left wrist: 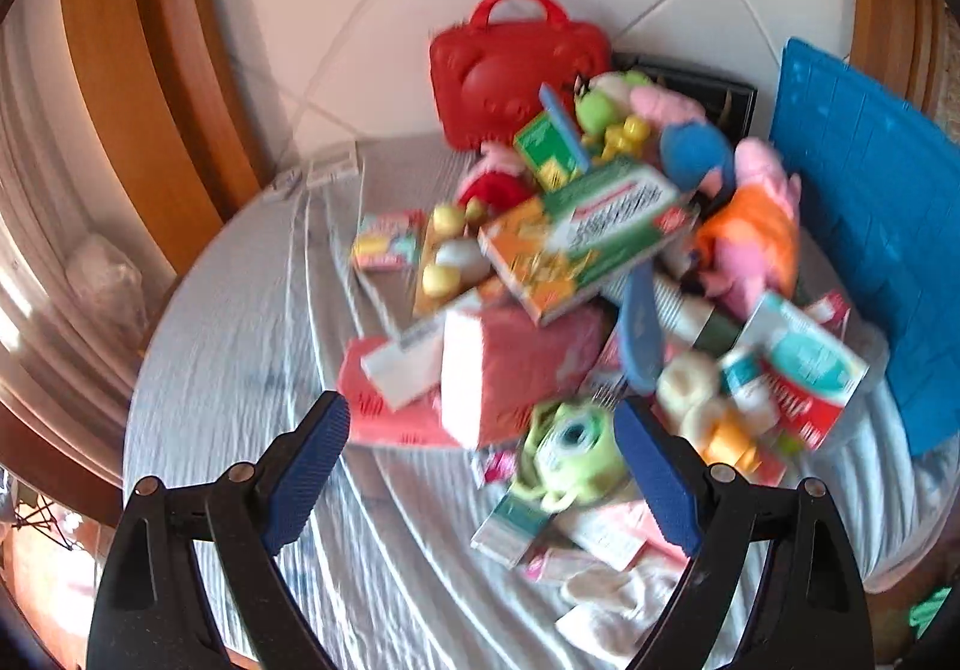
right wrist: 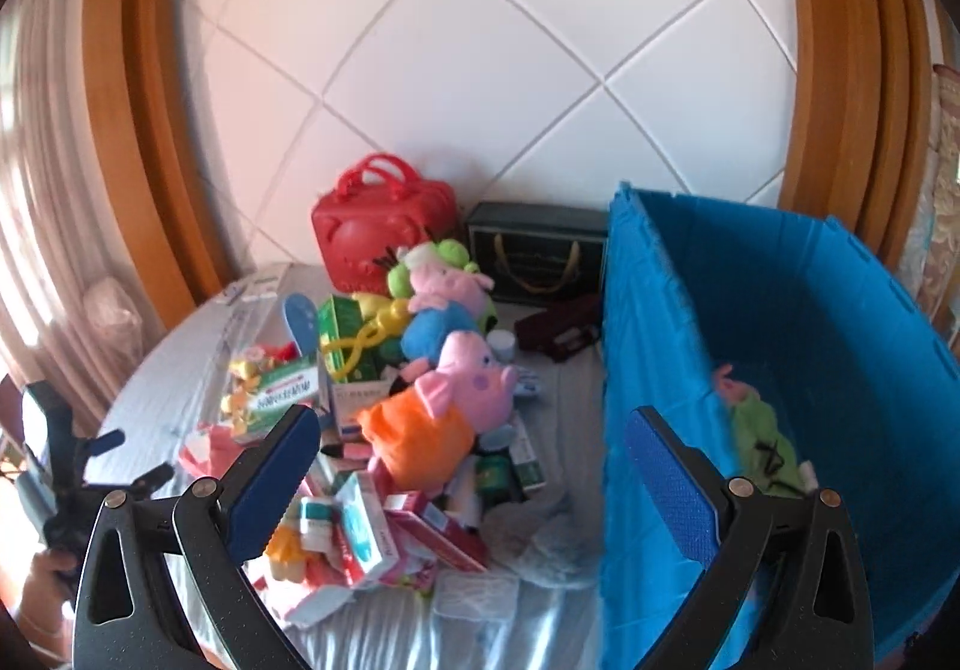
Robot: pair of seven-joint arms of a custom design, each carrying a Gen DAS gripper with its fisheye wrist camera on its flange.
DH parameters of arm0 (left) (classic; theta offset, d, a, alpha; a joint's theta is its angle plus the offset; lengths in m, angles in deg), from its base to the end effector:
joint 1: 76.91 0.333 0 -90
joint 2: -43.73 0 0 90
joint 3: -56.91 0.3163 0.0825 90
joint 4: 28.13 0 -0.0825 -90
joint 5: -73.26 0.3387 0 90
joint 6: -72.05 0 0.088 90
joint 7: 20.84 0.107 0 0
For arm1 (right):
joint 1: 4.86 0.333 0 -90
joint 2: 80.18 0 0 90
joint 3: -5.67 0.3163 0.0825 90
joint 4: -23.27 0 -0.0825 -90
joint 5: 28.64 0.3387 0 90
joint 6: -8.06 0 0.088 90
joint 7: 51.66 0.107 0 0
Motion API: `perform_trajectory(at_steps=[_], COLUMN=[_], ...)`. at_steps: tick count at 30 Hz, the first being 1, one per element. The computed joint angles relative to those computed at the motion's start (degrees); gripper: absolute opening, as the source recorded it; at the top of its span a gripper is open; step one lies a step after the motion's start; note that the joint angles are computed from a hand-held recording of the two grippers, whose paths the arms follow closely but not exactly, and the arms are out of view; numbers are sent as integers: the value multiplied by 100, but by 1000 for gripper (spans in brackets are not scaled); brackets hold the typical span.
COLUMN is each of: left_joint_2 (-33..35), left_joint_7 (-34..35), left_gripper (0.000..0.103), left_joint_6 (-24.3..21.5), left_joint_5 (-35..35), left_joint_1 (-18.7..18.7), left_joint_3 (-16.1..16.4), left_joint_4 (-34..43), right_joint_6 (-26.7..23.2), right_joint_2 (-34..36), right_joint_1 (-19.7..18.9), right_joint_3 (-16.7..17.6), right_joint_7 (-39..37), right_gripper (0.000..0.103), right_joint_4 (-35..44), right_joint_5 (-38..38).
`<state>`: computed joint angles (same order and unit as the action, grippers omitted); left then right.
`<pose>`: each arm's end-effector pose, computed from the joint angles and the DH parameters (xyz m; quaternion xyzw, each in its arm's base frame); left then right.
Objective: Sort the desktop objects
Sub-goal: 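Grasp the Estazolam Tablets box with the left tool while the right tool grasps the cream teddy bear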
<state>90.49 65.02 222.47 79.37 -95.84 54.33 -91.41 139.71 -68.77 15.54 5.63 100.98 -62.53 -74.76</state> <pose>0.7202 -0.2715 0.4268 -0.5376 0.7688 -0.2774 0.2073 0.5901 0.2025 0.6341 -0.5037 0.7382 -0.3726 0.2501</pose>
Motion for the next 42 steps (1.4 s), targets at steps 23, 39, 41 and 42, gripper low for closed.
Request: perform_trajectory(at_steps=[23,39,41,42], left_joint_2=[1922,229,136,61], left_joint_7=[1224,-218,-326,-369], left_gripper=[37,37,37,37], left_joint_6=[-1240,368,462,524], left_joint_5=[-1010,-693,-614,-570], left_joint_1=[372,566,566,556], left_joint_3=[-571,183,241,260], left_joint_4=[1649,-1135,-1262,-1370], right_joint_6=[-14,-42,-152,-287], right_joint_2=[1401,3030,3290,3506], right_joint_1=[393,591,641,680], right_joint_3=[-15,-151,-144,-145], right_joint_7=[879,-634,-926,-1112], right_gripper=[103,71,71,71], right_joint_4=[44,2206,2637,2995], right_joint_5=[1158,2085,2202,2264])
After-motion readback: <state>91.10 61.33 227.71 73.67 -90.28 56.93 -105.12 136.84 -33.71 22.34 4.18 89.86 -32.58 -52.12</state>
